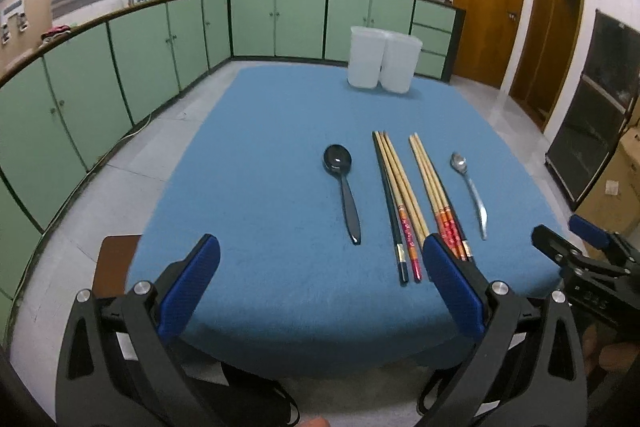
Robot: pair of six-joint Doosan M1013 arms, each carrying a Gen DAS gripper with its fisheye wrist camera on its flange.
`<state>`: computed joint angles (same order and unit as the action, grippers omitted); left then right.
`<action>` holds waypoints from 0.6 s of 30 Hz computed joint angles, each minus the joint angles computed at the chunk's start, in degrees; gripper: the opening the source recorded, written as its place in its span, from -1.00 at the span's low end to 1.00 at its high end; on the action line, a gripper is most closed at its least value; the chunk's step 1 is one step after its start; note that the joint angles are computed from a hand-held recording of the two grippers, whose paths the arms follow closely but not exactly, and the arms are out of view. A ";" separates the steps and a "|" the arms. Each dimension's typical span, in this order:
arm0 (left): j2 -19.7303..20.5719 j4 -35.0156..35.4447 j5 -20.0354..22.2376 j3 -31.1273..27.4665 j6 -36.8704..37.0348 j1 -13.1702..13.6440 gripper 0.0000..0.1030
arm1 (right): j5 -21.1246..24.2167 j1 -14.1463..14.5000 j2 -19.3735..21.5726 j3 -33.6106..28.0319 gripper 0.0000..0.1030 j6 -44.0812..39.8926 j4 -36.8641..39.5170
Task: Organize utensils
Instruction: 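Move the right tool to the silver spoon while the left tool approaches the black spoon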
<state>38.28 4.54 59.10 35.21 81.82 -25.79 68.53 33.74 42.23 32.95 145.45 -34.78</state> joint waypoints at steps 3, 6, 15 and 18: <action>2.80 -0.19 2.32 -3.57 1.16 -0.05 0.91 | -0.27 -0.85 1.29 -0.88 0.46 -0.58 1.36; 5.75 -1.88 5.31 -7.56 1.70 0.17 0.91 | -0.77 -1.87 2.53 -1.89 0.28 -1.63 3.63; 11.25 -0.04 11.04 -15.00 1.64 -0.19 0.91 | -1.38 -3.01 4.57 -3.68 0.12 -4.72 6.07; 12.47 0.95 12.67 -16.88 1.63 -0.28 0.91 | -1.75 -2.86 4.80 -3.56 0.12 -6.13 4.70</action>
